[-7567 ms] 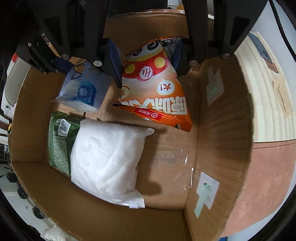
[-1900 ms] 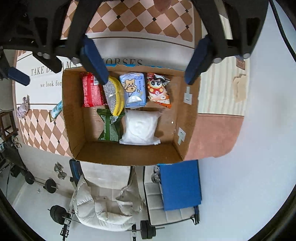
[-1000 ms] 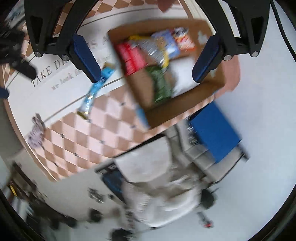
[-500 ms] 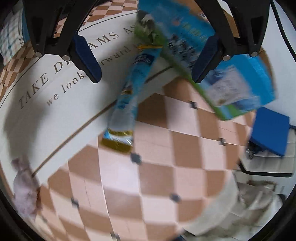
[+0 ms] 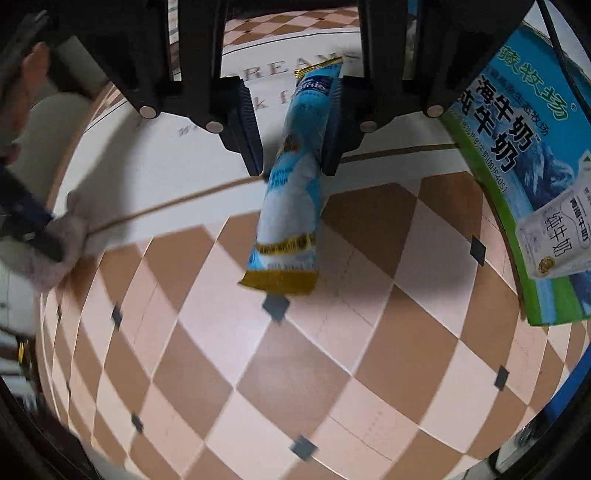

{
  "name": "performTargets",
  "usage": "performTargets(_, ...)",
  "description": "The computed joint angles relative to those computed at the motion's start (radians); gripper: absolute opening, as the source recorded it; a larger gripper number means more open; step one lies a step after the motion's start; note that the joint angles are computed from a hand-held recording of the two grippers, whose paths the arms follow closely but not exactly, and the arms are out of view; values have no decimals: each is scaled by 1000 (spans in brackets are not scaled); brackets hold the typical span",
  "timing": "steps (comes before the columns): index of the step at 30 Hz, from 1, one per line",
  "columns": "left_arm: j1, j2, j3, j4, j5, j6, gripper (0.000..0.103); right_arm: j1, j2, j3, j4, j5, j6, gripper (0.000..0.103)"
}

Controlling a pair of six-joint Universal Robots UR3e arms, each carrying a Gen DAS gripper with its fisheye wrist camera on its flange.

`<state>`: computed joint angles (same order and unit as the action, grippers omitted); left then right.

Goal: Organize soft objects
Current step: 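Grasp the ice-pop tube with the left tool while the right grasps the lilac cloth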

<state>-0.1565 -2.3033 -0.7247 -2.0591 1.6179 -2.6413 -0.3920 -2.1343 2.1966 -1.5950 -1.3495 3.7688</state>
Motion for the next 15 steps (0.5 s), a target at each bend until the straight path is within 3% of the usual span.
performTargets(2,2,11,-18,13,-8,1,31,7,58,4,-30,6,-1,69)
performTargets(3,-2,30,-55,44,3,2,31,11,75,6,-39,11,-4,53)
performTargets(4,-8,38,-73,63,11,8,33,10,79,11,-41,18,-8,49)
performTargets(10,-75,71,-184,204,45,1,33,108,144,-22,-68,-1,14,49)
performTargets(12,-92,102,-241,250,51,-5,24,126,164,-35,-71,-9,25,49)
performTargets(15,-127,116,-232,243,38,-33,19,154,179,-50,-75,-14,46,46)
